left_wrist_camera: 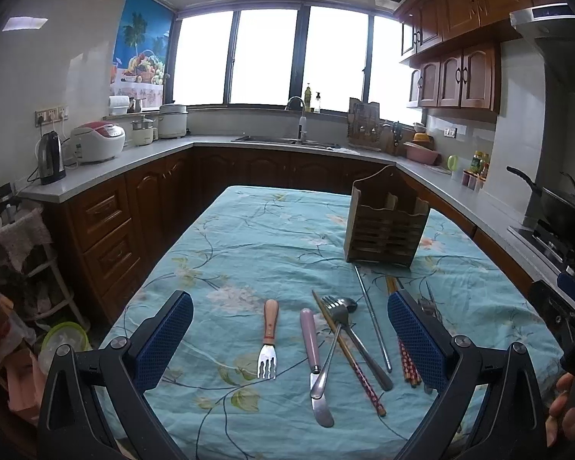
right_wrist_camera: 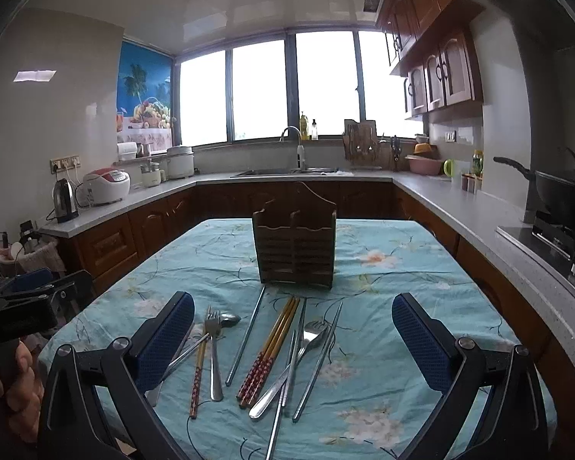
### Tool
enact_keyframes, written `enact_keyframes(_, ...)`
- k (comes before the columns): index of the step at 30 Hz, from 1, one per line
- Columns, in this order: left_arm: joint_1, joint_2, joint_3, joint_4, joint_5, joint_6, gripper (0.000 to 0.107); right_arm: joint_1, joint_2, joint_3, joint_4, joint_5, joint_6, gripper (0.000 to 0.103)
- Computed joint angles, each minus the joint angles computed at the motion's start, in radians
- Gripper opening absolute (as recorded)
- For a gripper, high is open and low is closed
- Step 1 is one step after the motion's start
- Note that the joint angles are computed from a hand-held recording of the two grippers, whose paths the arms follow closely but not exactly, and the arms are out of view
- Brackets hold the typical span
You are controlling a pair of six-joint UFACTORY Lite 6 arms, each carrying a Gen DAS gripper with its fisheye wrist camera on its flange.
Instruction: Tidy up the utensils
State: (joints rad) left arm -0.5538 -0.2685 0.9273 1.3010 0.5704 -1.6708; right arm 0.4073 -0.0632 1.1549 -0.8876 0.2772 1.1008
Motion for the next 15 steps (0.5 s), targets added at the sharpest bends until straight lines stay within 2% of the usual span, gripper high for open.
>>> enact_keyframes(6,-0.009,0.005,-0.001,0.019,0.010,-0.014,0.102,-0.007,-0.011,-0.006,0.022,-0.011,-0.025,0.103)
enact_keyframes(15,-0.022,0.003,-0.008,0.041,0.021,-0.040,0.102,-0.001,-0.031,-0.004,-0.047,-0.007,0.052,0.103)
